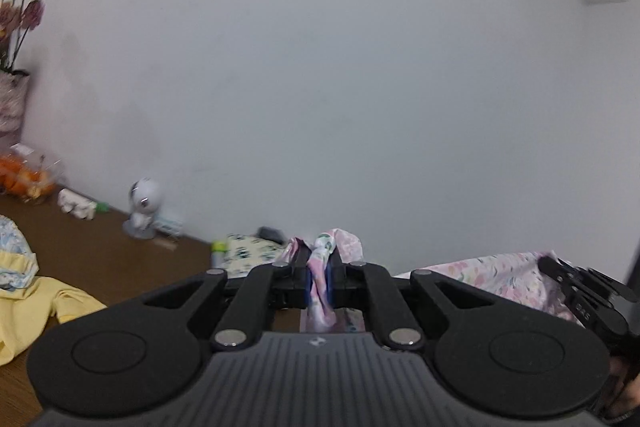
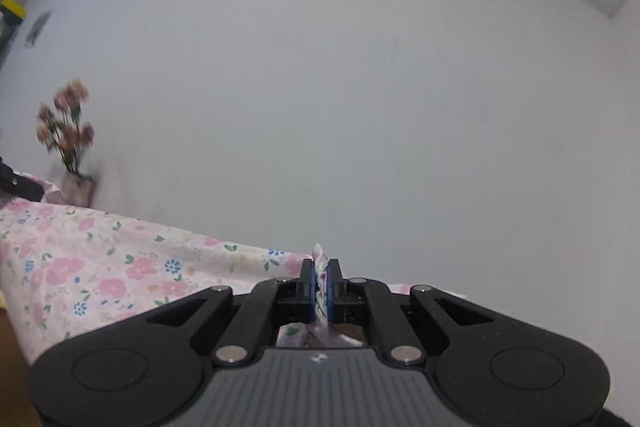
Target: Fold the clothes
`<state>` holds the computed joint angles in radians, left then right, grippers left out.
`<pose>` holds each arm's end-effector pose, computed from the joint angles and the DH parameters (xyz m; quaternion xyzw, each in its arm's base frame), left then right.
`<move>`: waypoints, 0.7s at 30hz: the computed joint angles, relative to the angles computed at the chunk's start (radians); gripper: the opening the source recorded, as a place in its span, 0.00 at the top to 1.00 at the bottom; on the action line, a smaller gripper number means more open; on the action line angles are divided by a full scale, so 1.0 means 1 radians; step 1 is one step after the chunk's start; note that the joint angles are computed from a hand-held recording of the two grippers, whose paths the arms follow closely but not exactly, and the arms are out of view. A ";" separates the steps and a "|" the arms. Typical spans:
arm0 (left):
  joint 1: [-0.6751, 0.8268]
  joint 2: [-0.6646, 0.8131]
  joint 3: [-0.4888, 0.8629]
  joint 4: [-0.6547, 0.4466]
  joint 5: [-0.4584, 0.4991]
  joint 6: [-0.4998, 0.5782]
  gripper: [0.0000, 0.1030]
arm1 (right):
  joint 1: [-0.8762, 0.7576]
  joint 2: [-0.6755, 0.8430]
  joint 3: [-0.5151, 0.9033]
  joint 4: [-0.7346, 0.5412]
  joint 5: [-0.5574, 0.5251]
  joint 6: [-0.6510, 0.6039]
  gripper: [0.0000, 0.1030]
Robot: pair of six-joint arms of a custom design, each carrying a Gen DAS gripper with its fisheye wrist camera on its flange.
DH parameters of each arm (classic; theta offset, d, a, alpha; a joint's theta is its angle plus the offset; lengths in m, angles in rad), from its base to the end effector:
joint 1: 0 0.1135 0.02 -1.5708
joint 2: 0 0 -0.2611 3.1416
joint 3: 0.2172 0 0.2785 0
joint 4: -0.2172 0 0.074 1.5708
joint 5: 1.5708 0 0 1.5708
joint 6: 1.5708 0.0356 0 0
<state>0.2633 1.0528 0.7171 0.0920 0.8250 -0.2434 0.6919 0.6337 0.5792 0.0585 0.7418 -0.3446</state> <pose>0.2603 0.0431 0.2837 0.0581 0.7606 -0.3102 0.5674 0.1575 0.0993 0.3136 -0.1027 0.6986 -0.1378 0.6946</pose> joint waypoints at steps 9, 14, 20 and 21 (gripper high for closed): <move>0.091 -0.211 -0.204 0.122 0.036 0.020 0.79 | -0.079 0.117 -0.240 0.630 -0.108 -0.209 0.92; 0.261 -0.169 -0.287 -0.485 0.148 0.643 0.45 | -0.101 -0.045 -0.217 -0.321 -0.201 0.107 0.70; 0.426 0.033 -0.241 -0.618 0.141 0.896 0.27 | 0.052 -0.144 -0.344 -0.514 -0.293 0.440 0.55; 0.433 0.052 -0.234 -0.585 0.131 0.881 0.22 | 0.096 -0.078 -0.341 -0.439 -0.285 0.465 0.52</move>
